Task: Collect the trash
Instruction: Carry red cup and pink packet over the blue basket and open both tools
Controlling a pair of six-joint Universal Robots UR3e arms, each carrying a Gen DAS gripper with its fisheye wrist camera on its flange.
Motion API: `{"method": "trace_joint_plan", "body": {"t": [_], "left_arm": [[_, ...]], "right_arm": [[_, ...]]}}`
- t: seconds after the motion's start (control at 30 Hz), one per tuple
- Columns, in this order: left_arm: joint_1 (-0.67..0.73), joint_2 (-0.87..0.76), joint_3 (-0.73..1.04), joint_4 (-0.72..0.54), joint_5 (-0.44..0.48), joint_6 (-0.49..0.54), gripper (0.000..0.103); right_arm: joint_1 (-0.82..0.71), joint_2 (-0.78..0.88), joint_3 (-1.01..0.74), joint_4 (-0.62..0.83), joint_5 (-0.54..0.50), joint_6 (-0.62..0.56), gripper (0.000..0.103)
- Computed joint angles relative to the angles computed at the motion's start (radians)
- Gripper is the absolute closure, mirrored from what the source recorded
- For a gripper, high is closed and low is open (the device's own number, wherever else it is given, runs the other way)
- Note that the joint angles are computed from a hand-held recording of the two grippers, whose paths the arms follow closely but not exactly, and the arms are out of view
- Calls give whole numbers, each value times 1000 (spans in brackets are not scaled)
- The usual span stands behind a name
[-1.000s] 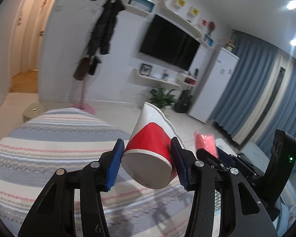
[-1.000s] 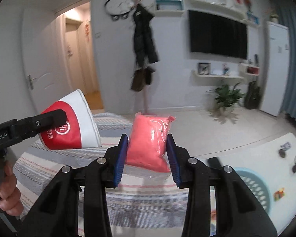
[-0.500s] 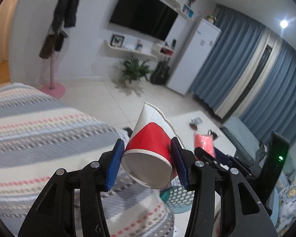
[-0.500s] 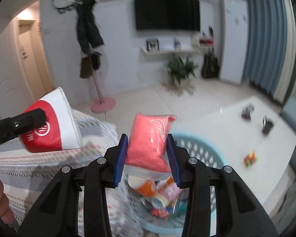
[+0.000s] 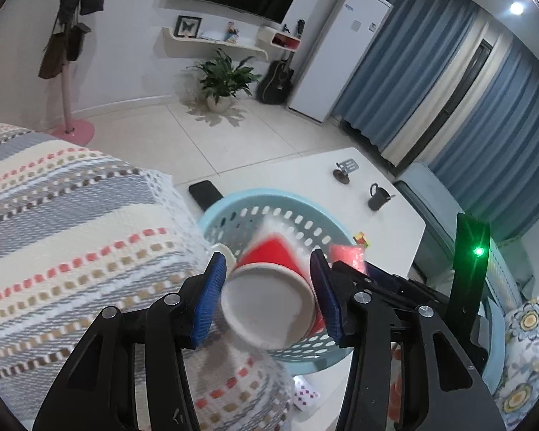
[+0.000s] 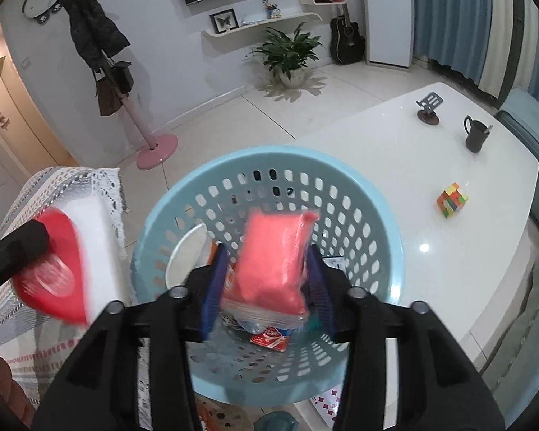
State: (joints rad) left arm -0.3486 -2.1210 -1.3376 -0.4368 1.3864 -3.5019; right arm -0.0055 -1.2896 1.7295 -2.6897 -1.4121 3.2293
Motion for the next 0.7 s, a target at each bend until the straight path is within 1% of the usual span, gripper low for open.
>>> {"method": "trace_joint_plan", "body": {"t": [0.03, 0.07, 0.13, 0.3, 0.47, 0.53, 0.57, 0.6, 0.67, 0.7], "left_arm": [[0, -7, 9, -6, -13, 15, 52], [-5, -10, 15, -13, -14, 24, 45], [-16, -20, 31, -21, 8, 35, 39], [-12, 17, -39, 23, -7, 26, 39], [-12, 97, -129, 77, 10, 18, 39], [-23, 131, -158, 93, 39, 19, 39], [-35, 163, -191, 114, 75, 22, 37], [-48, 183, -211, 128, 111, 22, 34], [-78, 233, -261, 163, 192, 28, 22], [-92, 257, -286, 182, 229, 31, 20]], "right_arm": [[-6, -1, 0, 1, 4, -1, 50], [-15, -7, 7, -2, 9, -5, 49], [-16, -21, 17, -2, 9, -8, 49], [-26, -67, 43, 7, 22, -17, 49], [-19, -128, 66, 7, 44, -13, 49], [-12, -168, 90, -18, 51, -14, 49], [-6, -190, 105, -35, 53, -11, 48], [-1, -213, 122, -56, 56, -9, 46], [12, -251, 147, -91, 51, -5, 42], [22, -272, 161, -112, 41, -6, 42]]}}
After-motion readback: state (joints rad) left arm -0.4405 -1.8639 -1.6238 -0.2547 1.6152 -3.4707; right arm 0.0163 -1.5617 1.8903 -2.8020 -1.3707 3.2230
